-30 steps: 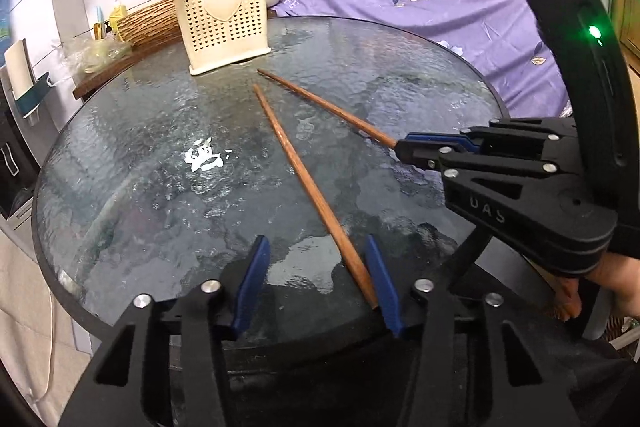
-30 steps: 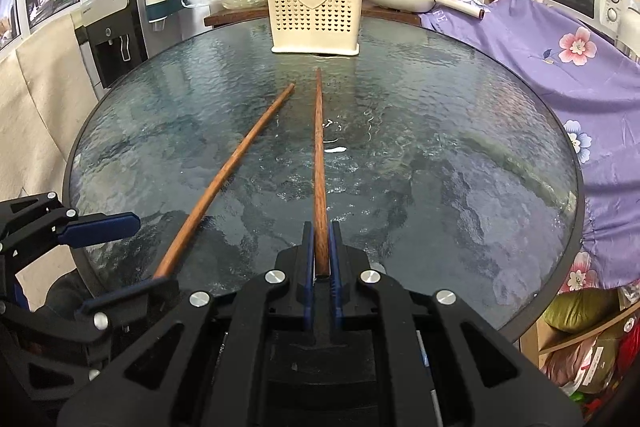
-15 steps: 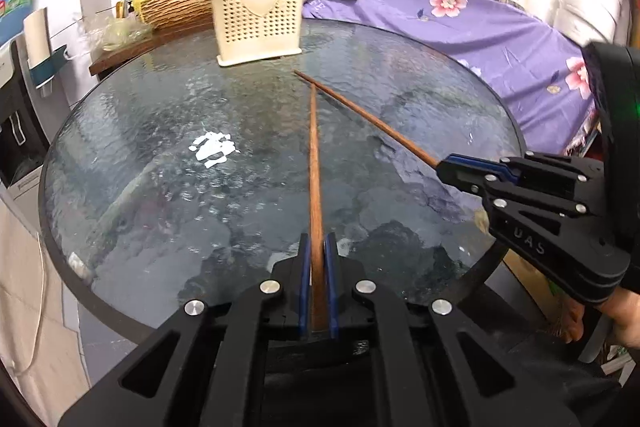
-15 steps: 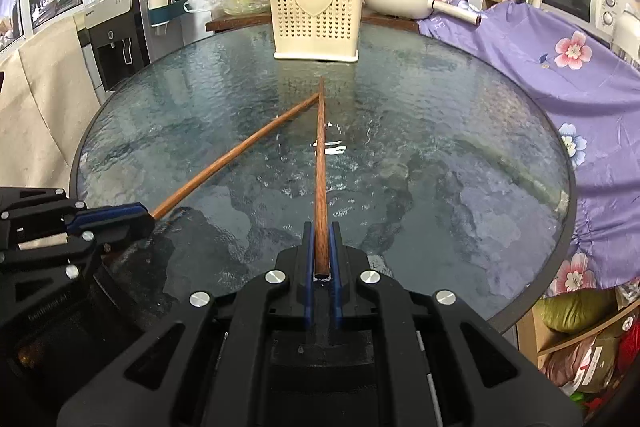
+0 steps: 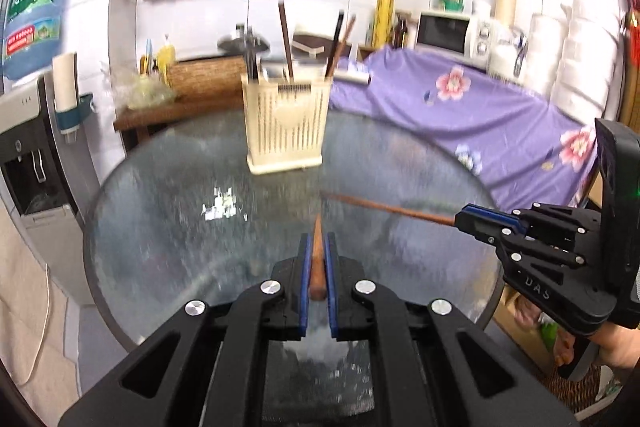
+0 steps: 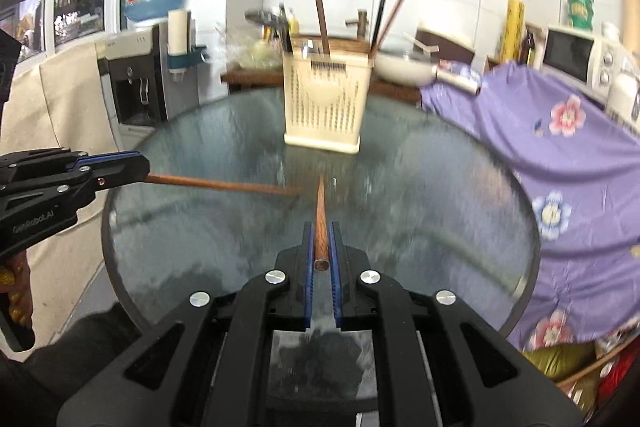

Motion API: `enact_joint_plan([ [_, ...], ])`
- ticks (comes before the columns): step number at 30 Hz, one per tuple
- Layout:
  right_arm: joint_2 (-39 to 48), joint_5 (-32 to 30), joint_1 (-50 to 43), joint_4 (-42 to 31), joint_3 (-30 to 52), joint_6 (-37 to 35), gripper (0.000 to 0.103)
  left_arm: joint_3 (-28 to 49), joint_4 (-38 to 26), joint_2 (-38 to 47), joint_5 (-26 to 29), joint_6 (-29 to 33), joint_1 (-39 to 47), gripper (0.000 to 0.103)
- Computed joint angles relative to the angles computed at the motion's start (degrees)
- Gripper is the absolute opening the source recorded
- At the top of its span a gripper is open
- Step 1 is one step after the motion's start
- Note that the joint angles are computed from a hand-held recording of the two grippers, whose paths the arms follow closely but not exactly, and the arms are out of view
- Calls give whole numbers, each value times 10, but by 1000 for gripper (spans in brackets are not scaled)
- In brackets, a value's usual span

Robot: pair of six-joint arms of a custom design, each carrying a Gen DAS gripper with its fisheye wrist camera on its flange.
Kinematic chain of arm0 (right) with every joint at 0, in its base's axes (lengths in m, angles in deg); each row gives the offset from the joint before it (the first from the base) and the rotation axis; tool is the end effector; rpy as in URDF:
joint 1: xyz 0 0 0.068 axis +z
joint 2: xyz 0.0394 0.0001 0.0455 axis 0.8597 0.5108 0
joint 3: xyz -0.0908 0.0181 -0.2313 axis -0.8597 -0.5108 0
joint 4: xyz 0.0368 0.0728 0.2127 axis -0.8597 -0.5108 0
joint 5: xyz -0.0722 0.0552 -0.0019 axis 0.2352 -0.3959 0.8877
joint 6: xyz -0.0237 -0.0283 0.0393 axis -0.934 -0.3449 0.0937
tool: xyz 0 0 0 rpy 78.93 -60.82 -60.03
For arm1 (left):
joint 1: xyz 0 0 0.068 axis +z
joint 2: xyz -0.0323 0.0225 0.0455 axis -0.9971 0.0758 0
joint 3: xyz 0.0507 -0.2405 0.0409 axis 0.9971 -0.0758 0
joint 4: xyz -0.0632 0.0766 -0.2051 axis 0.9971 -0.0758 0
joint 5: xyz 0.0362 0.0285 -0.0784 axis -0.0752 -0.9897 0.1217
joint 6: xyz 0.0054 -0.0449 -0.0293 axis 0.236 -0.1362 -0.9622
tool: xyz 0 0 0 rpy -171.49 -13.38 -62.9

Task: Organize utensils
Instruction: 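Lift both wooden chopsticks and carry them above the cream caddy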

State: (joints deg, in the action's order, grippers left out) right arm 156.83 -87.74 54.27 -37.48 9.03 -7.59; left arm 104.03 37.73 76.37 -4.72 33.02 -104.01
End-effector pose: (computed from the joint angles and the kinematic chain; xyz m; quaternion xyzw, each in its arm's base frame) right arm 0.2278 -0.0140 0.1349 -0.0729 0.8724 0.0120 0.4831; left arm 0.2408 -0.0861 0.1469 0.1894 0.8500 -0.1430 0.4702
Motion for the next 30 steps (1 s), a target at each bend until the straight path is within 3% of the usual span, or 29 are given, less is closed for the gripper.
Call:
enact_joint_plan([
  [6, -52, -36, -18, -93, 74, 0, 8, 48, -36, -29, 13, -3, 7, 7],
  [21, -18, -67, -28, -180, 209, -16, 8, 173, -109, 31, 44, 9, 11, 7],
  [25, 22, -85, -34, -233, 282, -16, 8, 225, -147, 56, 69, 23, 19, 7],
  [30, 100, -113, -41, -345, 430, -24, 8, 329, -229, 102, 112, 40, 34, 7],
])
